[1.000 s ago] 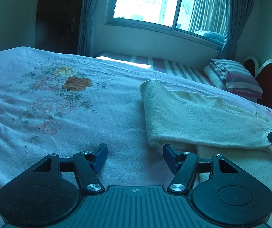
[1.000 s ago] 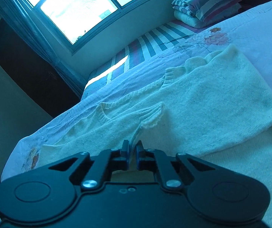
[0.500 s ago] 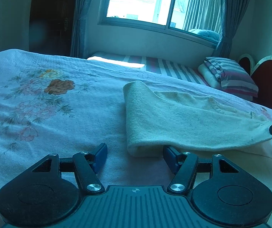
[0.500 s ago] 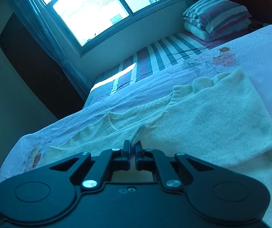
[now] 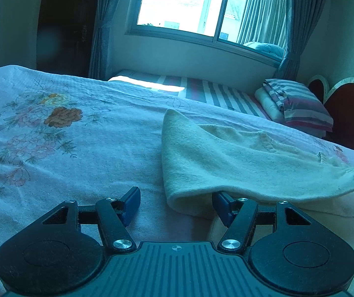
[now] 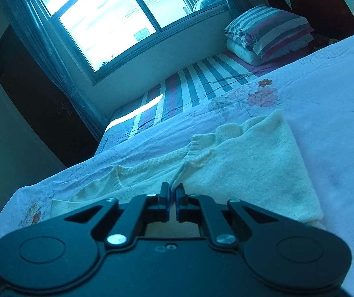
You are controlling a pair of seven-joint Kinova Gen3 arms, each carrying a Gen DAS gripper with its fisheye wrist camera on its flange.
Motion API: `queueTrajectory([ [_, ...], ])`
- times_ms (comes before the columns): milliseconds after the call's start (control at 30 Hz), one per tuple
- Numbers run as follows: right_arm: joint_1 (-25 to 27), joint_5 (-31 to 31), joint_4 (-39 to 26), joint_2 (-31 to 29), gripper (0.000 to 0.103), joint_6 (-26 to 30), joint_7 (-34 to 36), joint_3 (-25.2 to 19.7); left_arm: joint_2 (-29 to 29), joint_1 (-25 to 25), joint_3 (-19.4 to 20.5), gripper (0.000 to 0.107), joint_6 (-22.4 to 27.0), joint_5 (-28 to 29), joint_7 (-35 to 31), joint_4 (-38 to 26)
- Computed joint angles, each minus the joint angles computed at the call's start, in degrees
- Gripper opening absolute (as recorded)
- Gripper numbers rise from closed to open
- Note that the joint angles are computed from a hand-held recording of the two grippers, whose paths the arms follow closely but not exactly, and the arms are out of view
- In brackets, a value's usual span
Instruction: Fold small clothes
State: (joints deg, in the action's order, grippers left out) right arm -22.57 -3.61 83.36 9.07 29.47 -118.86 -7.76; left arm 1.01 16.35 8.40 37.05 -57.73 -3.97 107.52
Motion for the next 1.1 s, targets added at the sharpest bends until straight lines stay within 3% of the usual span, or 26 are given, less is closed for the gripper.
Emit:
queueTrajectory([
  [1100, 3.2, 3.0, 5.1, -3.2, 0.006, -0.6, -4.1, 1.5, 1.1, 2.0, -0.2, 0.064, 2.7, -0.4, -1.4, -0.6],
])
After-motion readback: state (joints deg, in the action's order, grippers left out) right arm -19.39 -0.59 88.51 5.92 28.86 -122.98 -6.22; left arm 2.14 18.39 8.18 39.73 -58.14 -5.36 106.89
